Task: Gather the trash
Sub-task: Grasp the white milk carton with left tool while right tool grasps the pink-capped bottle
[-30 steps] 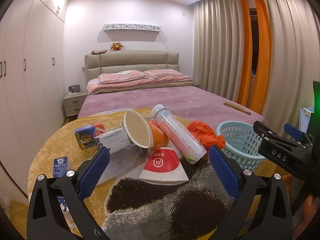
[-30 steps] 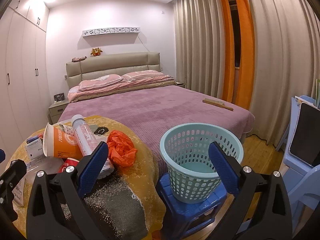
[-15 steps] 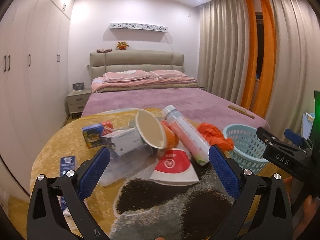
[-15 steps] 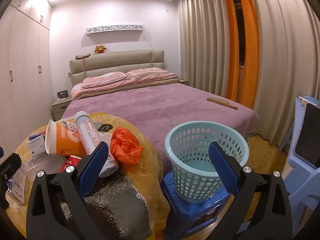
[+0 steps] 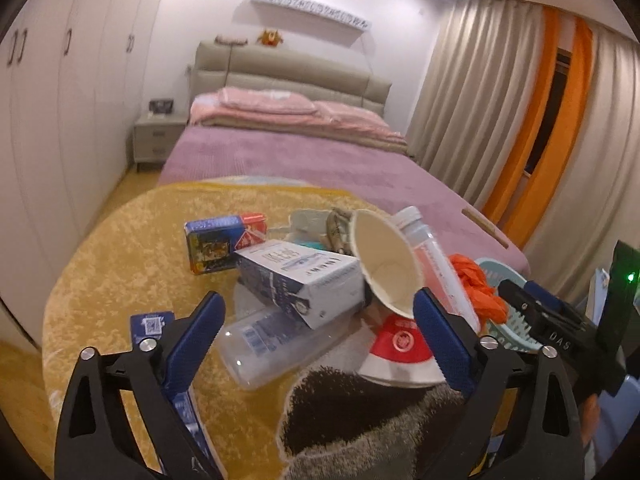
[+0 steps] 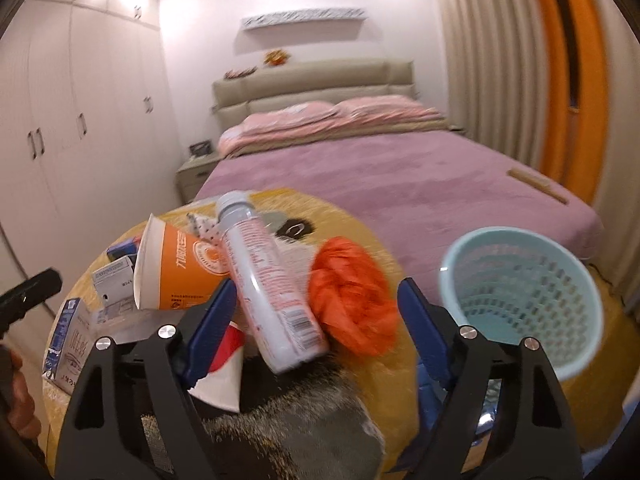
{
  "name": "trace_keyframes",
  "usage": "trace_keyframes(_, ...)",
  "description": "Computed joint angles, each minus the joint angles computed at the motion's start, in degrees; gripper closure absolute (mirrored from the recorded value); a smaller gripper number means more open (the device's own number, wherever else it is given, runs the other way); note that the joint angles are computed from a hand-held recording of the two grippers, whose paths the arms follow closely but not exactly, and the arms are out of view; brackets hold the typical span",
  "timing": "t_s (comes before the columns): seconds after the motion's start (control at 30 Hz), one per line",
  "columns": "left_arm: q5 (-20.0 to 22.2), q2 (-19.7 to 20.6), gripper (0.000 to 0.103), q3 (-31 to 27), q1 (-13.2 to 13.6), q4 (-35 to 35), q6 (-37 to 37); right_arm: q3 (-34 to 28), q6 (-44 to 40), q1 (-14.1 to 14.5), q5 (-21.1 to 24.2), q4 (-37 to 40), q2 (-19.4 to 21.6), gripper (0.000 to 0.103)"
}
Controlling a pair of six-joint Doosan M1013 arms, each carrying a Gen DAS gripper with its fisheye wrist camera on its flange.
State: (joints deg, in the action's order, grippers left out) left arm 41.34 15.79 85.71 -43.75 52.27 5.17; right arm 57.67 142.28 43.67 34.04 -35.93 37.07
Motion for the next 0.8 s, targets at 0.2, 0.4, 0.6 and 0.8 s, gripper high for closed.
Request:
trace_keyframes(0.2, 2.4, 2.7, 0.013, -3.6, 1.3, -6.6, 8.9, -7.5, -16.3, -1.2, 2.7, 15.4, 4.4, 0.036)
trace_keyframes(0.4, 2.7, 4.6, 0.017, -5.5, 2.6, -13.2, 14.8, -13.3, -24.9, -1.6, 7.5, 22.7, 7.6, 0.036)
trace_keyframes(0.6, 4.9, 6.2, 0.016, -7.7, 3.2, -15.7, 17.5, -17.6, -28.6, -1.8, 11.3, 26.2, 10.1, 0.036)
trace_keyframes(0.8, 6.1, 6.8, 0.027, -8.6, 3.3, -15.5, 17.7, -19.0, -29.3, -1.7, 12.7, 25.6, 10.7, 0.053)
